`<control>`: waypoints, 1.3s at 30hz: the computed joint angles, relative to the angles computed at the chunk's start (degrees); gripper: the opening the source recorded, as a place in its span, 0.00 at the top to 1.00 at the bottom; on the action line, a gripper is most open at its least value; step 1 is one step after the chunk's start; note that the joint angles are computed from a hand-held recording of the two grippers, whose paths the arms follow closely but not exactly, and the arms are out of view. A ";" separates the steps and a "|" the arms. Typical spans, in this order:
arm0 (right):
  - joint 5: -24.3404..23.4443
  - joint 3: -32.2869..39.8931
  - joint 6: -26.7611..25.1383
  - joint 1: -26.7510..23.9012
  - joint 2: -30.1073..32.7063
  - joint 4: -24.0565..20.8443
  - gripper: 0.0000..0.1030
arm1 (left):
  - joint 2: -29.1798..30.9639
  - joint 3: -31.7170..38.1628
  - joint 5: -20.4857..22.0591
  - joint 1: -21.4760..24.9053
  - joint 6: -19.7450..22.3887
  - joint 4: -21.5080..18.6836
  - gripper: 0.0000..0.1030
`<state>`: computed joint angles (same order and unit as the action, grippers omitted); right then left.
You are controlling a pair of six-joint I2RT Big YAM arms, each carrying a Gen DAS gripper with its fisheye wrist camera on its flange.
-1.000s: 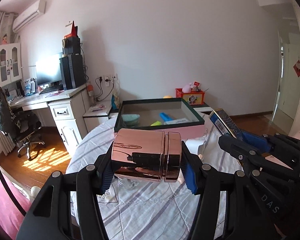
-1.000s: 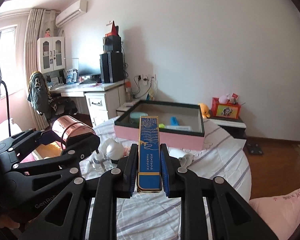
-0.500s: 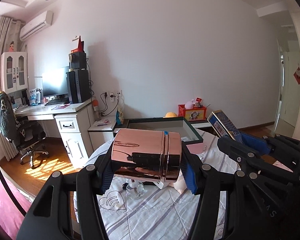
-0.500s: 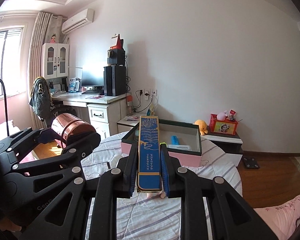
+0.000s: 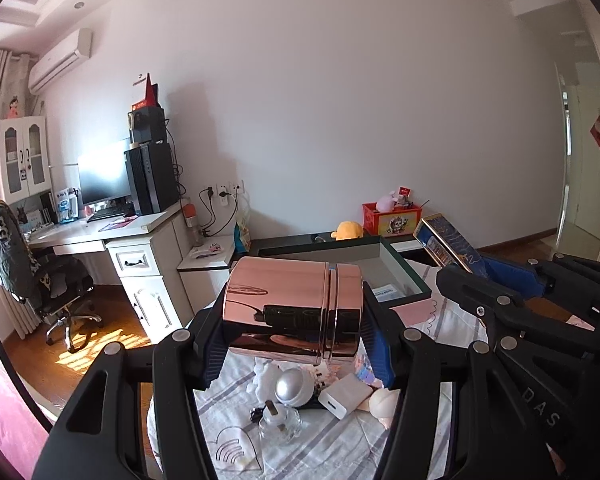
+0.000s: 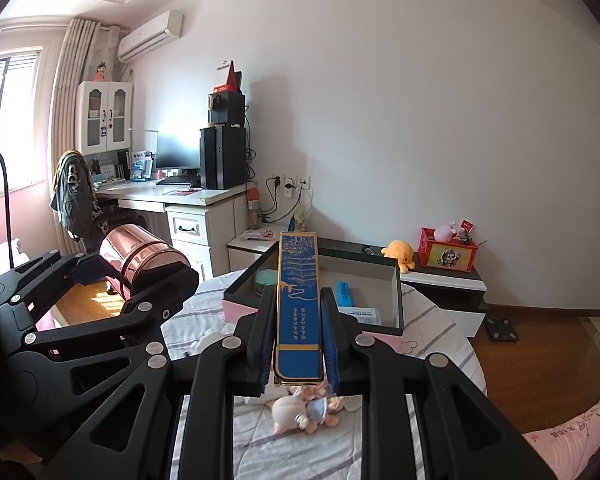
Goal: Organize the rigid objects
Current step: 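Carry the rose-gold cylinder and blue pen box toward the pink box, then lower both held items into the pink box and open both tools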
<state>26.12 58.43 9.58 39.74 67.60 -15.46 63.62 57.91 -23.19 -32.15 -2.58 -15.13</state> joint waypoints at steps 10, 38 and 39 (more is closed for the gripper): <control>-14.11 17.87 -1.46 -12.43 19.10 -7.34 0.79 | 24.17 23.03 10.23 8.11 3.98 -10.64 0.43; -19.44 20.99 4.56 -15.45 21.22 -10.65 0.20 | 27.95 28.32 14.39 12.87 -1.12 -15.61 0.04; -17.25 18.55 4.24 -14.20 18.48 -9.18 0.20 | 25.18 25.39 13.17 12.29 -0.51 -13.18 0.03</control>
